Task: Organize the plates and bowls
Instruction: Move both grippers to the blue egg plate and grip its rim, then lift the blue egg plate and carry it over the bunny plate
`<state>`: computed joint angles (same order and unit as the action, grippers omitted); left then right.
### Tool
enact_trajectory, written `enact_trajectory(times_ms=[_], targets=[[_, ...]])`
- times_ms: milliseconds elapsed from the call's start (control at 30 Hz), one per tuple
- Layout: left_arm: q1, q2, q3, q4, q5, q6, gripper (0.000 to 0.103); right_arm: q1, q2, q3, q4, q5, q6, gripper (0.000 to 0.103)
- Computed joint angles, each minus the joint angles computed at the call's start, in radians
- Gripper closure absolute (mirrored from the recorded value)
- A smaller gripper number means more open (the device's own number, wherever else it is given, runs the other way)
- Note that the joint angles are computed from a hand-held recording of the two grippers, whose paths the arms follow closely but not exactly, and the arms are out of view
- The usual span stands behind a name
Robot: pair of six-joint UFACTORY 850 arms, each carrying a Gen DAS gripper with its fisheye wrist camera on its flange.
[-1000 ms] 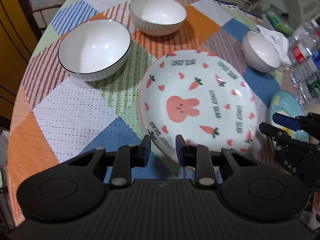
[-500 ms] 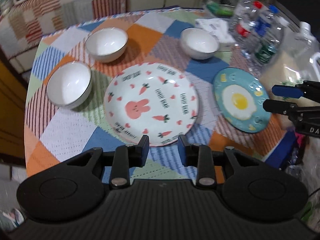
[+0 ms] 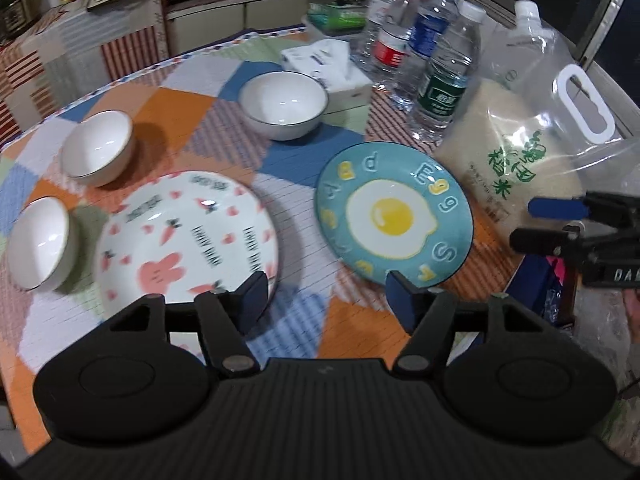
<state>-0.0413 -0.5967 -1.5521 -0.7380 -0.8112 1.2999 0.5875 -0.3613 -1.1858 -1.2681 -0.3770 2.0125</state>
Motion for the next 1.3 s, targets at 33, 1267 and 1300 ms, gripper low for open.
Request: enact_trajectory(times_ms=[33, 1267, 1300], targets=[[-0.011, -0.005, 0.005, -0.007, 0.014, 0.011, 0.034, 0.002, 0.0, 0.019, -0.054, -0.007, 0.068, 0.032], [-0.192, -0.393, -0.407, 0.233, 0.027, -0.167, 0.067, -0.038, -0.231, 0.012, -0.409, -0.106, 0.775, 0.079], [-0.189, -0.403, -0.425, 0.235, 0.009, -0.185, 0.068, -0.039, -0.232, 0.014, -0.427, -0.108, 0.797, 0.079]])
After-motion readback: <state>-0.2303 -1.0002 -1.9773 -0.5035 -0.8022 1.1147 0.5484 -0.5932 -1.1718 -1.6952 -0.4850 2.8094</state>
